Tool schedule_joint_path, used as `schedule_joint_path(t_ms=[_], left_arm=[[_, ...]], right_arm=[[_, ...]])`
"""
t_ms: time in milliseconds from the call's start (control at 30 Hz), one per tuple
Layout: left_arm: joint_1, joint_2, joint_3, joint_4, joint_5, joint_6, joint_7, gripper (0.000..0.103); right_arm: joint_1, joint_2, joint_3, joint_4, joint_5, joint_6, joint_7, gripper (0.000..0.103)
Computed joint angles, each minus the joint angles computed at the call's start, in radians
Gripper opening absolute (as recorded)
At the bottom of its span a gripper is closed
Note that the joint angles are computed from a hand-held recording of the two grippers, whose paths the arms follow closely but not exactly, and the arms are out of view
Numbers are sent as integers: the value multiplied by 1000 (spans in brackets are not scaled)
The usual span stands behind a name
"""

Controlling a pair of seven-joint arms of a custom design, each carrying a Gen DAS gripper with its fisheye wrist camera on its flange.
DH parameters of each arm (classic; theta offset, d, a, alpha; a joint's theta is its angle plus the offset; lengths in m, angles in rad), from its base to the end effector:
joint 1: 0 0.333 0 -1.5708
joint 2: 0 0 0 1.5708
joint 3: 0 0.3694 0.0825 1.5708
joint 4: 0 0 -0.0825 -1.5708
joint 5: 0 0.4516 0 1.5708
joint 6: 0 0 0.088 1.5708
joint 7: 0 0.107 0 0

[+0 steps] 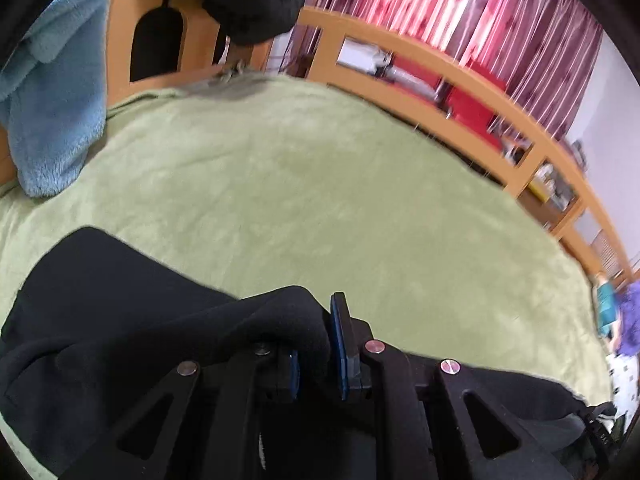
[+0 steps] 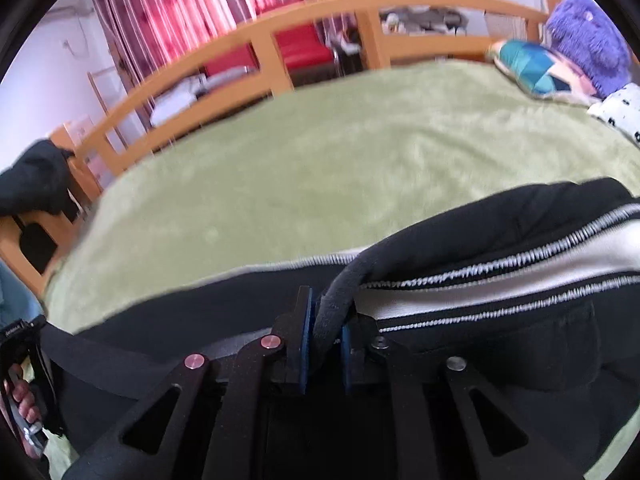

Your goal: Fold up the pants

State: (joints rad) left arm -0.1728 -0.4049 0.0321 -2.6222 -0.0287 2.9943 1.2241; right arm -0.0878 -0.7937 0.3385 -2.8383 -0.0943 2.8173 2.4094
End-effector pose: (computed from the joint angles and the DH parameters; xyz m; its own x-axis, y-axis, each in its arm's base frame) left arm 0.4739 -0.0644 0.4841 0.1235 -0.9545 0.2714 -0.7113 -0.2758 -0.6465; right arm 0.3654 0.0995 0.4863 -0.3840 -0.8861 -0.2596 -0.6013 0.4533 -0.6580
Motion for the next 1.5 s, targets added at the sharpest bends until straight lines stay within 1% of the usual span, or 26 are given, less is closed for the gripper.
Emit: schedule_joint_path(t_ms=[33, 67, 100, 133, 200, 267, 333, 400, 467, 533, 600, 700, 767, 800, 833, 867, 900, 933, 967, 1000, 1100, 1200, 1300, 1367, 1433, 1500], left_arm=[[10, 6, -7, 3, 12, -10, 2, 15], [11, 7, -7, 4, 18, -21, 12, 15], [11, -2, -6, 2, 25, -34, 26, 16], [13, -8, -4, 5, 28, -51, 37, 17], [0, -59, 8, -14, 25, -75, 75, 17], [-1, -111, 10, -36, 42, -98, 119, 17], [-3, -162, 15, -53, 48, -146, 153, 19], [-45, -216, 65, -69, 4, -187, 203, 20], [-58, -245, 85, -73, -29, -209, 234, 20], [-45, -241, 71, -48, -31, -261, 253, 20], [-22, -232, 43, -8, -29, -347, 250, 20], [-15, -245, 31, 6, -51, -362, 259, 20], [-31, -234, 47, 34, -83, -419, 279, 23], [-52, -228, 72, 46, -119, -456, 306, 31], [-61, -223, 84, 51, -145, -473, 332, 43], [-61, -226, 83, 45, -160, -477, 352, 51], [-50, -230, 70, 35, -160, -476, 362, 69], [-20, -240, 36, 15, -138, -457, 345, 80], [9, -250, 3, -6, -114, -435, 316, 82], [31, -262, -18, -27, -94, -419, 288, 82], [3, -289, 31, -59, -125, -425, 302, 82], [-3, -332, 63, -90, -142, -441, 333, 82], [41, -395, 44, -143, -113, -432, 324, 81], [55, -428, 38, -171, -95, -443, 311, 81], [38, -464, 60, -200, -101, -470, 325, 81], [9, -482, 76, -226, -119, -473, 348, 80]], right_arm=[[-2, 4, 4, -2, -1, 1, 3, 25], [11, 12, -10, -2, 2, -1, -10, 38], [15, 8, -13, -2, 2, -10, -16, 44], [1, -14, 5, 0, -11, -32, -9, 52], [-3, -58, 22, -3, -33, -65, -7, 54], [29, -110, 15, 0, -51, -121, -40, 62], [54, -160, 27, 8, -59, -187, -43, 63], [89, -200, 30, 6, -58, -221, -43, 63], [109, -224, 44, 7, -61, -245, -34, 64], [148, -210, 29, 19, -44, -276, -44, 64], [187, -200, 19, 26, -24, -289, -50, 64], [208, -217, 48, 30, -28, -298, -29, 64], [222, -200, 55, 43, -32, -303, -33, 64], [223, -192, 58, 50, -34, -311, -30, 64], [230, -181, 56, 55, -31, -312, -28, 64], [239, -175, 52, 55, -28, -306, -27, 64], [243, -171, 52, 56, -27, -304, -24, 64], [244, -165, 56, 57, -27, -302, -17, 64], [247, -161, 55, 55, -28, -300, -15, 64], [253, -156, 55, 53, -27, -295, -11, 64], [269, -147, 54, 44, -19, -288, 2, 64], [279, -147, 59, 38, -22, -289, 10, 64], [294, -162, 64, 30, -22, -295, 25, 64], [305, -173, 61, 23, -14, -294, 37, 64], [316, -186, 60, 15, -8, -293, 45, 64], [323, -200, 65, 12, -7, -300, 52, 64]])
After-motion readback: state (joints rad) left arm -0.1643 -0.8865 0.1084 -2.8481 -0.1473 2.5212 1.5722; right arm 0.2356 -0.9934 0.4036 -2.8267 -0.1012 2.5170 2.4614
